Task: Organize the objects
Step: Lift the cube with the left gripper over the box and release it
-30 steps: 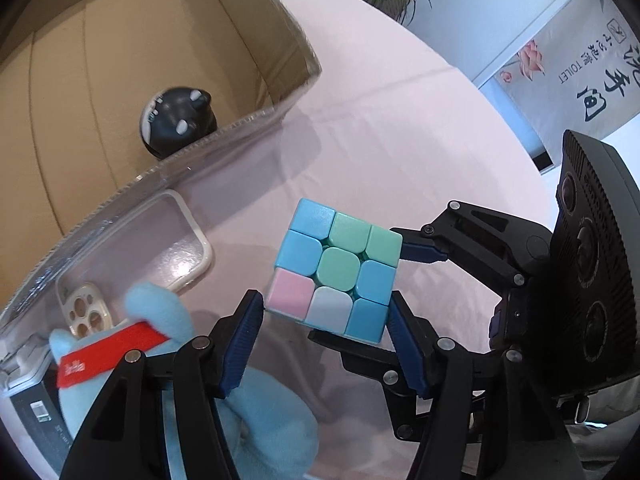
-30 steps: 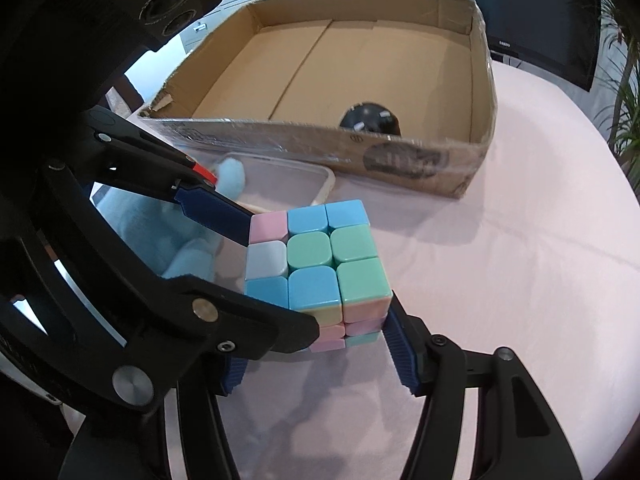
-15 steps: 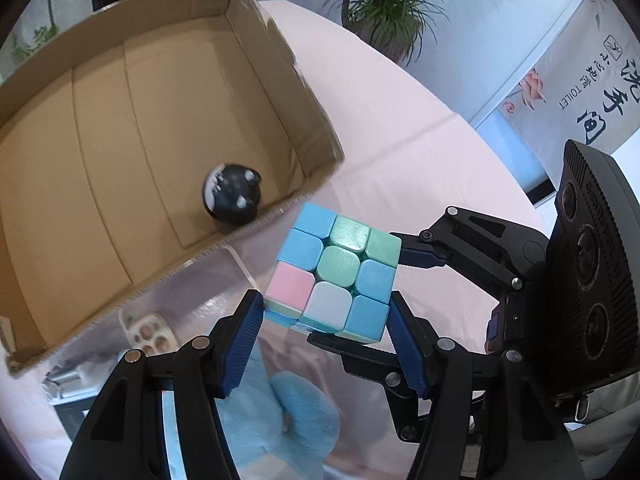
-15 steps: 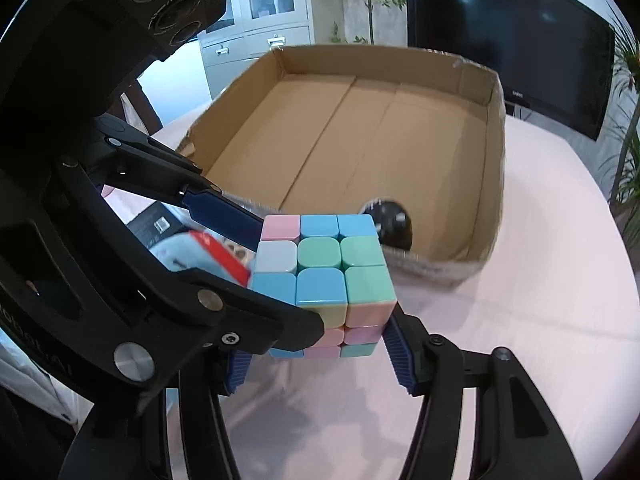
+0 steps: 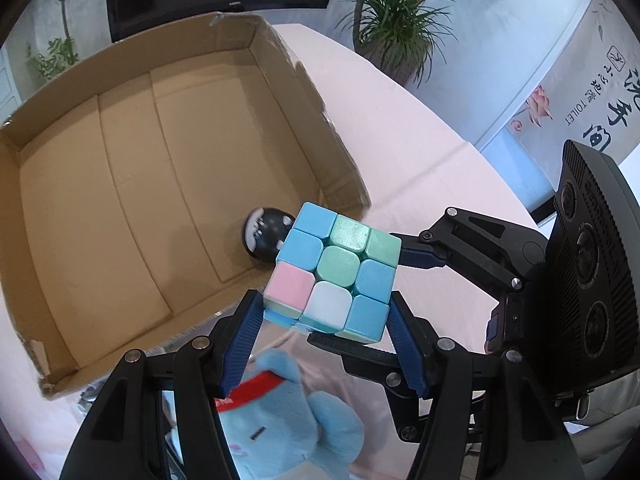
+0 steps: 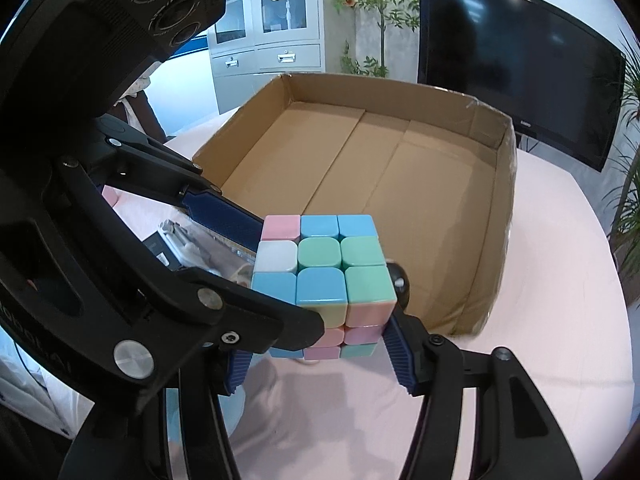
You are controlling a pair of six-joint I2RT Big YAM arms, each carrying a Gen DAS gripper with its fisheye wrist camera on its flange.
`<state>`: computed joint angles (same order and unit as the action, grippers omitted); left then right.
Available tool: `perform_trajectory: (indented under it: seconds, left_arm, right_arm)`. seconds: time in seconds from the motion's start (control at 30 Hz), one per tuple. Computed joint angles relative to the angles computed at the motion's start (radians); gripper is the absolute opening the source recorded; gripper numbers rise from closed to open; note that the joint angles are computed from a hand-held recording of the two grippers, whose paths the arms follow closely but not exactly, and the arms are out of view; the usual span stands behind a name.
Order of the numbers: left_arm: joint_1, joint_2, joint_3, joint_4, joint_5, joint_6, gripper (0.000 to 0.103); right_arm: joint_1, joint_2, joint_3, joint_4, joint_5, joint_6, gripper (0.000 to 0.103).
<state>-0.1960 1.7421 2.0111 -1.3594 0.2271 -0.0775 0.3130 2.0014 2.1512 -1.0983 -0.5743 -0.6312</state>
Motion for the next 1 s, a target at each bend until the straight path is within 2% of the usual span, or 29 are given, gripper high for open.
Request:
perform_trajectory:
  seconds: [0.33,0.57,0.83,1.0]
  left_arm:
    - [0.058,0.024,0.049,-0.008,-0.018,0.010,0.061]
    - [0.104,0.062,0.069,-0.008,-0.014,0.017,0.061]
    - [0.145,0.088,0.035,0.014,-0.015,0.027,0.061]
    - [0.163,0.094,-0.011,0.047,-0.026,0.019,0.061]
  right_arm:
    - [0.040,0.115,0.195,-0.061,-0.011,-0.011,0.055]
    - [0.071,0.221,0.357,-0.141,-0.012,-0.033,0.055]
    - [0.102,0.341,0.522,-0.252,-0.004,-0.078,0.055]
    - [0.123,0.391,0.584,-0.305,0.030,-0.118,0.055]
